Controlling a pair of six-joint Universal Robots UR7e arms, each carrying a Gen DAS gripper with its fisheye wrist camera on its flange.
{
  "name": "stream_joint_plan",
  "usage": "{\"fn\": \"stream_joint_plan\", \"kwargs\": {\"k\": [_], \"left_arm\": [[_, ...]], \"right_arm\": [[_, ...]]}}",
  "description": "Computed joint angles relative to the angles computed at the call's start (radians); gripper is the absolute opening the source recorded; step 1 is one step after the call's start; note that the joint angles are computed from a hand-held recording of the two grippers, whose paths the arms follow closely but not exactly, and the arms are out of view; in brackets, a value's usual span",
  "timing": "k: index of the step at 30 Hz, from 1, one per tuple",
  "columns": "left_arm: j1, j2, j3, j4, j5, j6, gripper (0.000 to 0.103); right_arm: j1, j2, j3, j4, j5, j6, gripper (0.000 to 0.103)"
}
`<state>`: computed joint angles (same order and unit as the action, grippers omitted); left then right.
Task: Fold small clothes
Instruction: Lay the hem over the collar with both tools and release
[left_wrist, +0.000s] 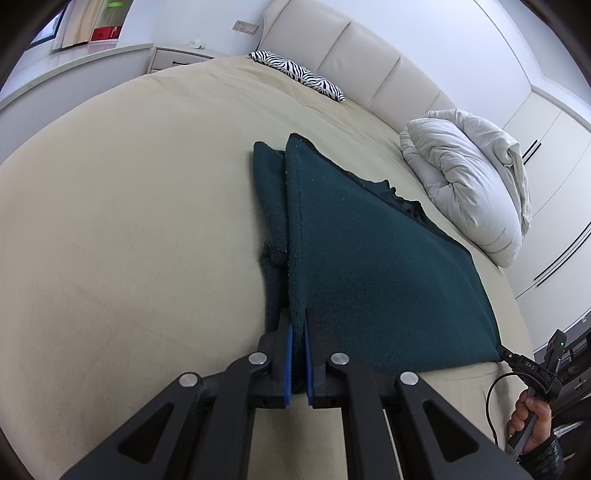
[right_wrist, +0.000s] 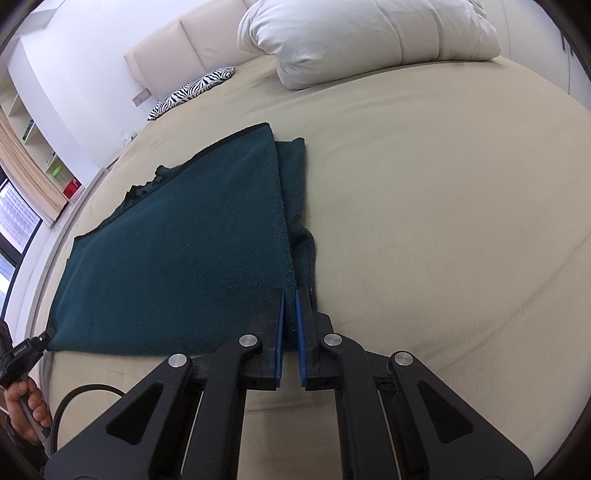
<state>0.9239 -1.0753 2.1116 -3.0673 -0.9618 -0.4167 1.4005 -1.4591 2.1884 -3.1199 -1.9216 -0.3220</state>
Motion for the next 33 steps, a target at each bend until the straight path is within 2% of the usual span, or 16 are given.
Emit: {"fn": "stream_joint_plan", "kwargs": {"k": [15, 26, 33], "left_arm": [[0.015, 0.002, 0.021, -0.046, -0.024, -0.002, 0.006], [0.016, 0.003, 0.023, -0.053, -0.025, -0.005, 0.008], [0.025, 0.003, 0.021, -0.061, -0.044, -0.008, 0.008]], "right_arm": [[0.012, 0.027, 0.003, -0.03, -0.033, -0.009, 0.005], [-0.011, 0.034, 0.009, -0.043, 0.001, -0.017, 0.005], [0.006, 0.035, 0.012, -0.051, -0.026, -0.013, 0.005]]}}
